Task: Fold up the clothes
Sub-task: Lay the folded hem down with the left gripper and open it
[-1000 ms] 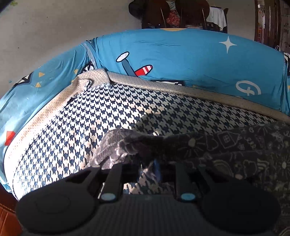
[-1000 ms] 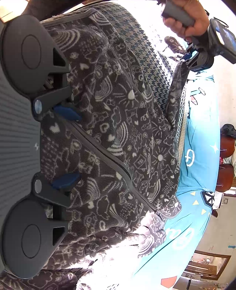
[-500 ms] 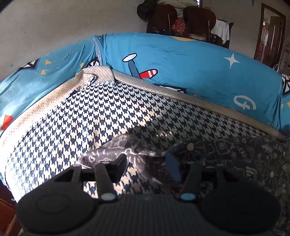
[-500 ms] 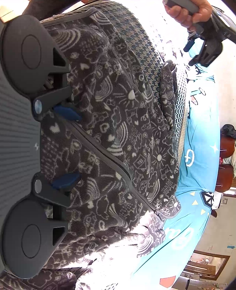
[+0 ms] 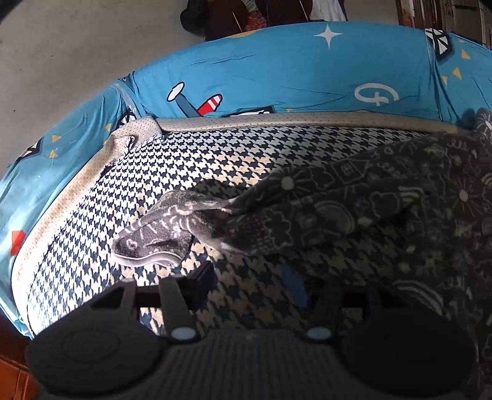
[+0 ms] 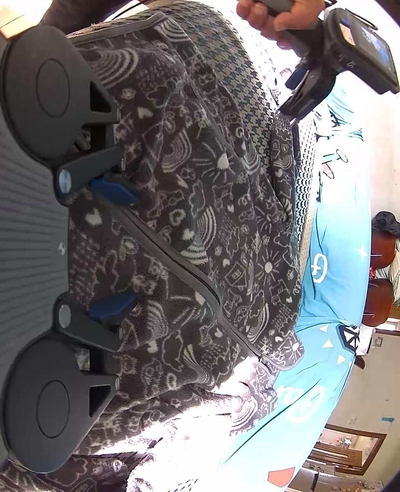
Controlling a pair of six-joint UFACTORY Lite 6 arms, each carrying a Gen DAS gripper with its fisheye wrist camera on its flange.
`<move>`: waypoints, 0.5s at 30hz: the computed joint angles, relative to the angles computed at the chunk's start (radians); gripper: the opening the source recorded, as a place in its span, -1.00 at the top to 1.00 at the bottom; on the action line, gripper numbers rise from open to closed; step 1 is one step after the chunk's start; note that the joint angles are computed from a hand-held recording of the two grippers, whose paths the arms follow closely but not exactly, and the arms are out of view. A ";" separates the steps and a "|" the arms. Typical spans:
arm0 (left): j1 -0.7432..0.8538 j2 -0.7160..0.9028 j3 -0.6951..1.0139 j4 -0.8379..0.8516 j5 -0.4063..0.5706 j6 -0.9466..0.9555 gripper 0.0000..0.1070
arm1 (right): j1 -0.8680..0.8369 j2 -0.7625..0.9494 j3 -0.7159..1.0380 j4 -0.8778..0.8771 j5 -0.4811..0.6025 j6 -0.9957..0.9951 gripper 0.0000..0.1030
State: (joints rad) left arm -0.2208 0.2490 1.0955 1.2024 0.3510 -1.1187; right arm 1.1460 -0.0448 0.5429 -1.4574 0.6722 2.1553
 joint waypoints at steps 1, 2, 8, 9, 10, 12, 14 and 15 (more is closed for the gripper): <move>-0.010 0.004 -0.007 0.058 0.017 -0.052 0.01 | 0.002 -0.002 -0.006 -0.010 0.002 0.012 -0.27; -0.011 0.012 -0.006 0.093 0.032 -0.081 -0.01 | 0.005 -0.005 -0.014 -0.023 0.004 0.029 -0.27; 0.075 0.103 0.062 0.131 0.084 -0.153 -0.14 | 0.036 -0.007 -0.048 -0.081 0.040 0.124 -0.28; 0.088 0.127 0.080 0.150 0.104 -0.182 -0.20 | 0.049 -0.001 -0.049 -0.082 0.057 0.139 -0.30; 0.099 0.150 0.096 0.177 0.126 -0.215 -0.23 | 0.062 0.007 -0.050 -0.081 0.074 0.153 -0.32; 0.109 0.192 0.118 0.224 0.171 -0.272 -0.27 | 0.086 0.017 -0.053 -0.078 0.102 0.173 -0.34; 0.120 0.225 0.134 0.241 0.196 -0.309 -0.28 | 0.089 0.012 -0.061 -0.082 0.106 0.185 -0.35; 0.130 0.231 0.137 0.221 0.179 -0.310 -0.28 | 0.086 0.007 -0.066 -0.086 0.103 0.193 -0.36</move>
